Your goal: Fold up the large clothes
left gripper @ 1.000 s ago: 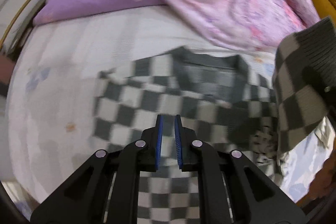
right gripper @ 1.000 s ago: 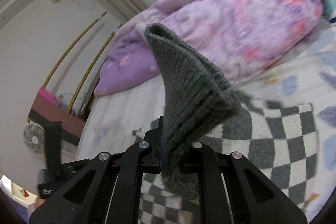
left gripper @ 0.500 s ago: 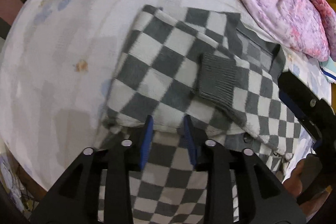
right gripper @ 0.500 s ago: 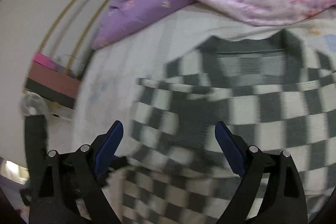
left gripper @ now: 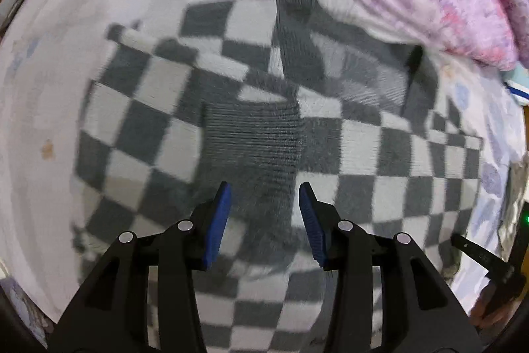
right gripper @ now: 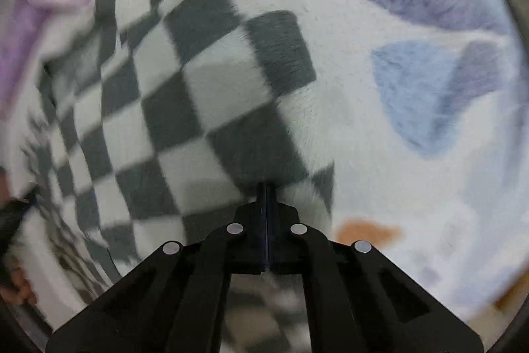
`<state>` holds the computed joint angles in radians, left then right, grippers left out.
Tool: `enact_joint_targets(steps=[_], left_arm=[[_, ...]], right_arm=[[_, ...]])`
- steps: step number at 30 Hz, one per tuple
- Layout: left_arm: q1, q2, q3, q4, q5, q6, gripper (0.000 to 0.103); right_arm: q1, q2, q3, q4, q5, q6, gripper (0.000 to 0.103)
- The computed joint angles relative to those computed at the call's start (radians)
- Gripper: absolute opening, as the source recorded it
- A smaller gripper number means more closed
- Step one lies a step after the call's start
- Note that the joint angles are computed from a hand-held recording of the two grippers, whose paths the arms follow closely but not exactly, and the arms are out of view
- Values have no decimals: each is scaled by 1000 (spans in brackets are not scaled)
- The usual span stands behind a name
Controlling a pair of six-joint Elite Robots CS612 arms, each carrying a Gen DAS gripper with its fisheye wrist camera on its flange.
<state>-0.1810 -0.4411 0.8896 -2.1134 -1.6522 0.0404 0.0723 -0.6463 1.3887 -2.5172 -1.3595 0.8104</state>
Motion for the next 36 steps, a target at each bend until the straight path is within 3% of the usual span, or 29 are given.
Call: enact_joint_targets(steps=[2,5,7,9,11,13,15,16,19,23,25,29,31,33,34,36], left_arm=[[-10,22,-21,32,44,-20,44],[-21,12,-6,10,87,-41,44],[-22,6,-4,-9,81,-42,44],[-24,14,-17,-9,76,-23,44],[-19,48,-72,60,30,-8,50],[-10,62,-83,42,-19,-63,53],[-9,59,-74,30,-24,-57,53],[-10,57,-72,29,-19,-37,53],[-7,61,-73,31,-27,-43,53],[-6,81,-108,52,-35,-28,54],[-3,79,-99,38,-40,-29,54],[-1,36,-53,83,-52,6,55],[3,8,-6,66,-83,34,55],[6,16,12,95,-97,13,55],[10,16,33,53,-113,1,60],[25,11,61,-7,-170,-38,60]], right_arm=[[-12,-3,42,-99,40,29,0],[-29,-20,56,-111,87,80,0],[-30,-22,31,-133,33,10,2],[-31,5,-56,-35,-42,-84,2],[-51,64,-144,12,-24,-116,0],[-75,127,-235,102,48,-145,0],[-91,138,-268,168,106,-125,0],[-92,133,-272,180,97,-136,0],[-76,125,-280,156,-13,-215,0],[-101,158,-289,143,86,-175,0],[-108,138,-263,147,112,-184,0],[-102,48,-158,277,188,-249,0],[-80,-4,-74,290,158,-295,0],[-69,-18,5,179,144,-263,0],[-69,-27,42,110,139,-229,0],[-79,-64,87,98,181,-125,0]])
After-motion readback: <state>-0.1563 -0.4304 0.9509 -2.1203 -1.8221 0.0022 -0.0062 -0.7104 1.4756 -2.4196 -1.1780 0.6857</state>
